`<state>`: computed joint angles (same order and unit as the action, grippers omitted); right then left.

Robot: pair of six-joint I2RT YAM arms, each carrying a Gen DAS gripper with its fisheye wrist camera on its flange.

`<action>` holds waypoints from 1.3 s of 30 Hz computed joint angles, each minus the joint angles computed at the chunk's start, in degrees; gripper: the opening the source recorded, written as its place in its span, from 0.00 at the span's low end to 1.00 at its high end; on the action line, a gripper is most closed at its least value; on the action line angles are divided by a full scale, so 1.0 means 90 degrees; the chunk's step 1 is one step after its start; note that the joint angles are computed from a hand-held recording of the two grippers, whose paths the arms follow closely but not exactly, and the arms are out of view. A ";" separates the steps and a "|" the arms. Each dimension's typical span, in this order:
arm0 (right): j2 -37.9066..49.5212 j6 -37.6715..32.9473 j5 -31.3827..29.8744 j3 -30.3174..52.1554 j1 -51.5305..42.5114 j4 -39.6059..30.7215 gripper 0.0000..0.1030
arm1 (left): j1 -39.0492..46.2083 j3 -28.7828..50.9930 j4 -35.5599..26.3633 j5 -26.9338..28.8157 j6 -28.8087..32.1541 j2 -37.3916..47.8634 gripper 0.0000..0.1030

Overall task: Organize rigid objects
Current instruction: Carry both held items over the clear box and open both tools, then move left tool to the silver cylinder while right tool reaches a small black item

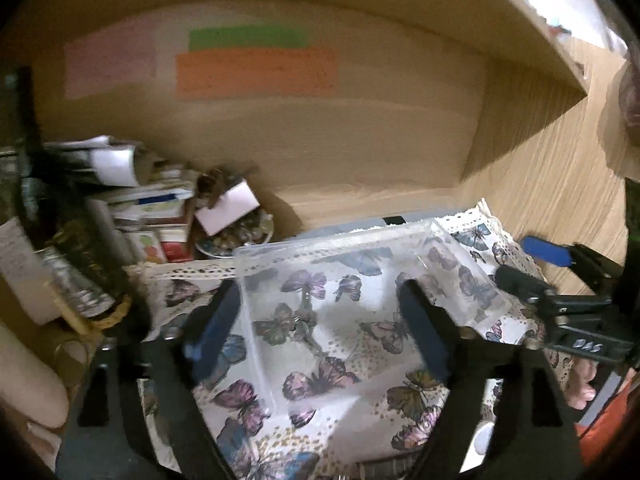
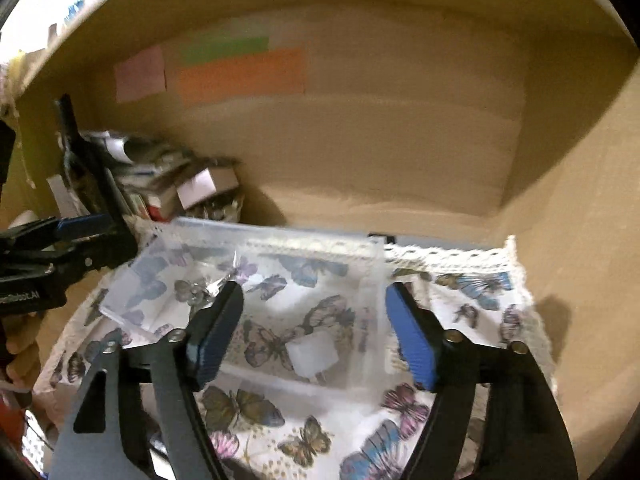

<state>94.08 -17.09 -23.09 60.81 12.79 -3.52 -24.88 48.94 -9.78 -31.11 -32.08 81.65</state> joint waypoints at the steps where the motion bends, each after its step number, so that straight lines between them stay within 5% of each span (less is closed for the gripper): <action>1: -0.0136 -0.0006 -0.0058 -0.0139 -0.0084 0.0066 0.79 | -0.0138 -0.0096 -0.0083 -0.0180 -0.0091 -0.0159 0.90; 12: -0.1218 -0.0487 -0.0456 -0.1823 -0.0801 0.0309 0.80 | -0.1407 -0.0927 -0.1058 -0.1167 -0.1559 -0.0558 0.97; 25: -0.1150 -0.1022 -0.0533 -0.2811 -0.1230 0.0356 0.74 | -0.2768 -0.1715 -0.1126 -0.1059 -0.3499 0.0313 0.96; 29: -0.0930 -0.1128 -0.0507 -0.2786 -0.1248 0.0214 0.59 | -0.2717 -0.1848 -0.0651 -0.0568 -0.3504 0.0700 0.70; 33: -0.0733 -0.1225 -0.0391 -0.2735 -0.1200 0.0175 0.48 | -0.2812 -0.1731 -0.0550 -0.0711 -0.3520 0.1073 0.63; 36: -0.0596 -0.1262 -0.0346 -0.2647 -0.1167 0.0114 0.35 | -0.2788 -0.1692 -0.0449 -0.0722 -0.3442 0.1107 0.46; 39: -0.0434 -0.1279 -0.0496 -0.2517 -0.1200 -0.0073 0.17 | -0.2754 -0.1696 -0.0325 -0.0719 -0.3353 0.1115 0.16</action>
<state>90.16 -28.60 -27.56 38.16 1.98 -4.17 -49.66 33.68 -12.71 -37.58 -62.25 91.68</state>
